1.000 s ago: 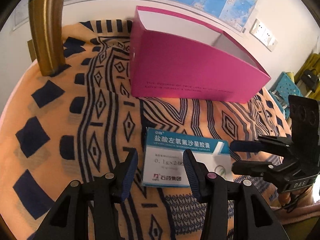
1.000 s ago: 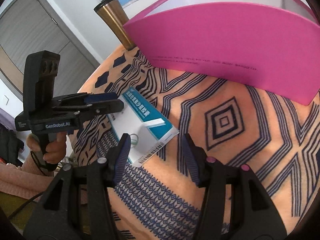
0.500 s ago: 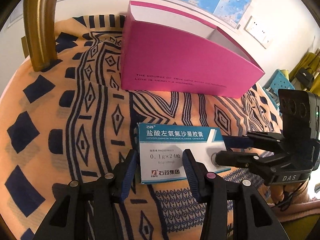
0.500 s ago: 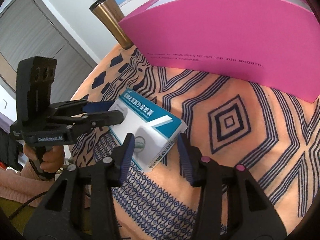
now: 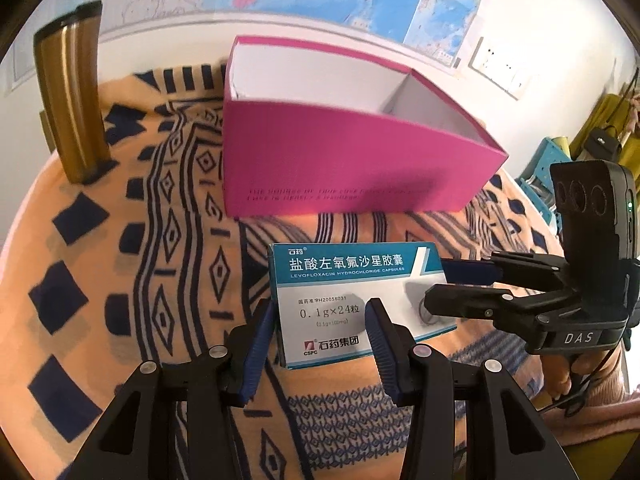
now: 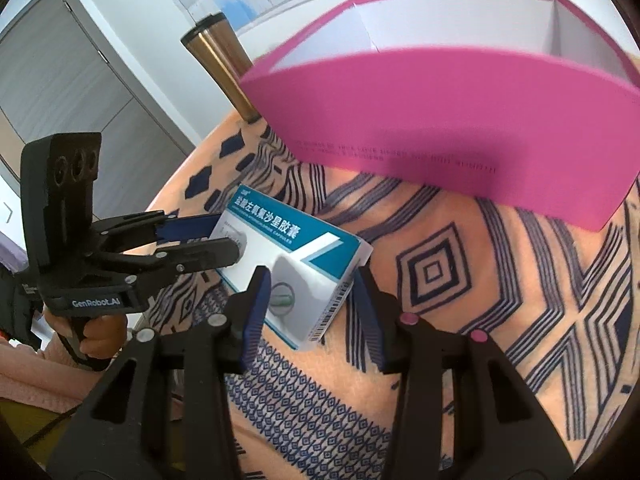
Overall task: Organize rigid objects
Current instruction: 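Lift the medicine box and carry it over the magenta box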
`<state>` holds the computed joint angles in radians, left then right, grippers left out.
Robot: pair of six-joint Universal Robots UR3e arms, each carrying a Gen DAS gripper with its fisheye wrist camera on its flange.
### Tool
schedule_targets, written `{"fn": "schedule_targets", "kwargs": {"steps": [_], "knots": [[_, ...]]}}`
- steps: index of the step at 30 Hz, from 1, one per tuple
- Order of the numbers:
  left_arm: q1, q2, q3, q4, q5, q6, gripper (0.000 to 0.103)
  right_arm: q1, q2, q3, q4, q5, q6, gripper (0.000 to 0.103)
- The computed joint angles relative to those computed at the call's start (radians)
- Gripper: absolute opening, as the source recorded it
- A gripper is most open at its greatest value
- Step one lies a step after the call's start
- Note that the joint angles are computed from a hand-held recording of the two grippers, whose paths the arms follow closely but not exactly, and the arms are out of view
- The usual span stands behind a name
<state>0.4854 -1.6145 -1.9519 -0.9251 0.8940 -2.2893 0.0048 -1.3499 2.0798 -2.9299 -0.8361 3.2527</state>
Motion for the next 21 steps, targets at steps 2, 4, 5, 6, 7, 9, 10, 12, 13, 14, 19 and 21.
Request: {"fn": "schedule_targets", "kwargs": {"steps": [2,4,5,6,7,9,10,12,13,14,19,21], "knots": [[0.003,0.008,0.011,-0.01,-0.016,-0.001,0.047,-0.009,-0.01,0.0,0.001,0.006,-0.002,0.046],[0.007,0.02,0.024,-0.029,-0.037,0.002,0.047,-0.02,-0.021,0.002,-0.004,0.014,-0.005,0.046],[0.01,0.029,0.027,-0.033,-0.048,0.005,0.047,-0.024,-0.026,0.003,-0.008,0.014,-0.006,0.046],[0.01,0.037,0.028,-0.031,-0.056,0.007,0.047,-0.027,-0.033,0.002,-0.01,0.011,-0.005,0.046],[0.01,0.044,0.031,-0.028,-0.064,0.006,0.047,-0.03,-0.043,0.0,-0.009,0.009,-0.007,0.046],[0.009,0.05,0.044,-0.032,-0.076,0.005,0.047,-0.04,-0.059,-0.006,-0.004,0.011,-0.009,0.046],[0.008,0.051,0.053,-0.033,-0.082,0.002,0.047,-0.043,-0.064,-0.008,-0.004,0.01,-0.01,0.046],[0.005,0.052,0.066,-0.028,-0.091,-0.002,0.047,-0.046,-0.073,-0.021,-0.001,0.005,-0.011,0.046],[0.003,0.053,0.07,-0.02,-0.094,-0.007,0.047,-0.047,-0.076,-0.028,0.0,0.003,-0.01,0.046],[0.001,0.054,0.072,-0.013,-0.098,-0.012,0.047,-0.049,-0.078,-0.033,0.0,0.001,-0.01,0.046],[-0.006,0.057,0.084,0.014,-0.107,-0.029,0.047,-0.053,-0.089,-0.052,-0.001,-0.007,-0.005,0.046],[-0.008,0.058,0.087,0.017,-0.111,-0.031,0.047,-0.055,-0.091,-0.047,-0.01,-0.008,-0.005,0.046]]}}
